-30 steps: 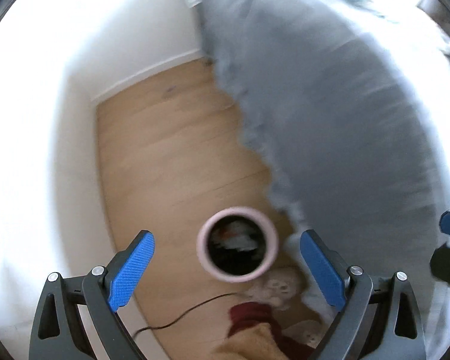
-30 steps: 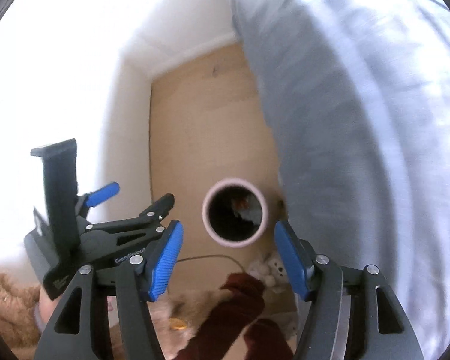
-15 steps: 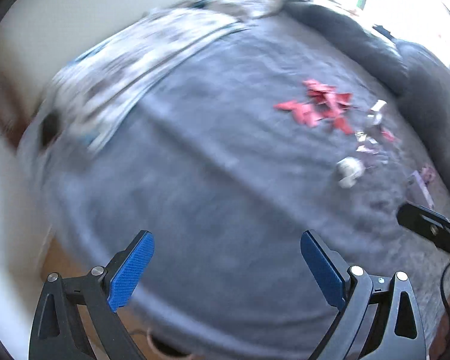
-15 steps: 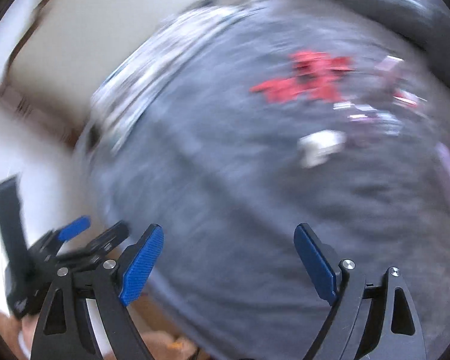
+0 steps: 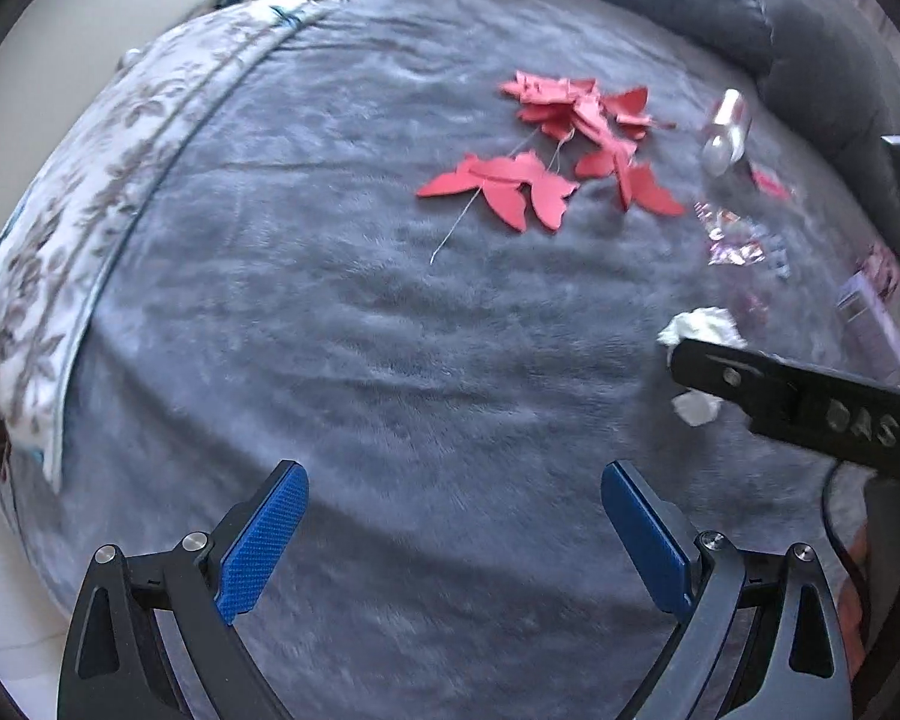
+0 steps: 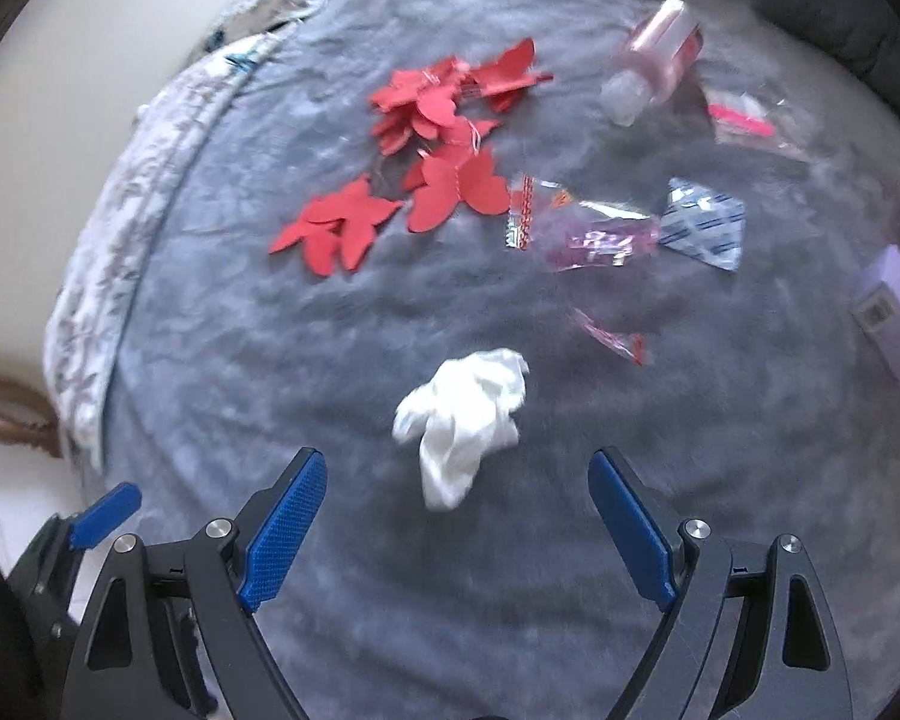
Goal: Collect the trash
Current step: 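Grasp the crumpled white tissue with the right gripper while the left gripper grasps the red paper butterflies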
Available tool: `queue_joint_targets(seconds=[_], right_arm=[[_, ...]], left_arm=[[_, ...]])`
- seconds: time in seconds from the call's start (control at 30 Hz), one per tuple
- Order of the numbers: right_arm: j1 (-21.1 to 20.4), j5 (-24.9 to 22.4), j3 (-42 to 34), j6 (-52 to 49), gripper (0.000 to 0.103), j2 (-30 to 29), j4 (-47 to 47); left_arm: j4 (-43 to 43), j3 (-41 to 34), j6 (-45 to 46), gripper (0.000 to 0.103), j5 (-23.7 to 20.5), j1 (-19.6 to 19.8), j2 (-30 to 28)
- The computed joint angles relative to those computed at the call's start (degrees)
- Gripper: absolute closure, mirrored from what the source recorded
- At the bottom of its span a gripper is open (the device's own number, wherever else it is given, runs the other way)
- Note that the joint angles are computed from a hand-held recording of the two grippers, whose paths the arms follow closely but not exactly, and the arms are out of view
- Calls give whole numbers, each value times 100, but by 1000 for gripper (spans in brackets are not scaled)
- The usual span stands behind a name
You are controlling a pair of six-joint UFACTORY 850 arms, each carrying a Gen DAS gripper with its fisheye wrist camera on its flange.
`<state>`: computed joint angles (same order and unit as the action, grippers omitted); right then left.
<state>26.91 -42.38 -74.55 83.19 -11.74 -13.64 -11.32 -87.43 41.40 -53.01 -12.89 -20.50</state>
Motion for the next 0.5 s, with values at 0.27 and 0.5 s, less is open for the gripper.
queue_joint_targets(seconds=[0.27,0.5], right_arm=[[-181,-382,-473,-302,28,-721,391],[-137,-469,-436,-412,89,-607,391]], left_arm=[[-42,-469,206,5,-157,-18,-471],[-214,-1373,576,5,-373,-334,-1131]])
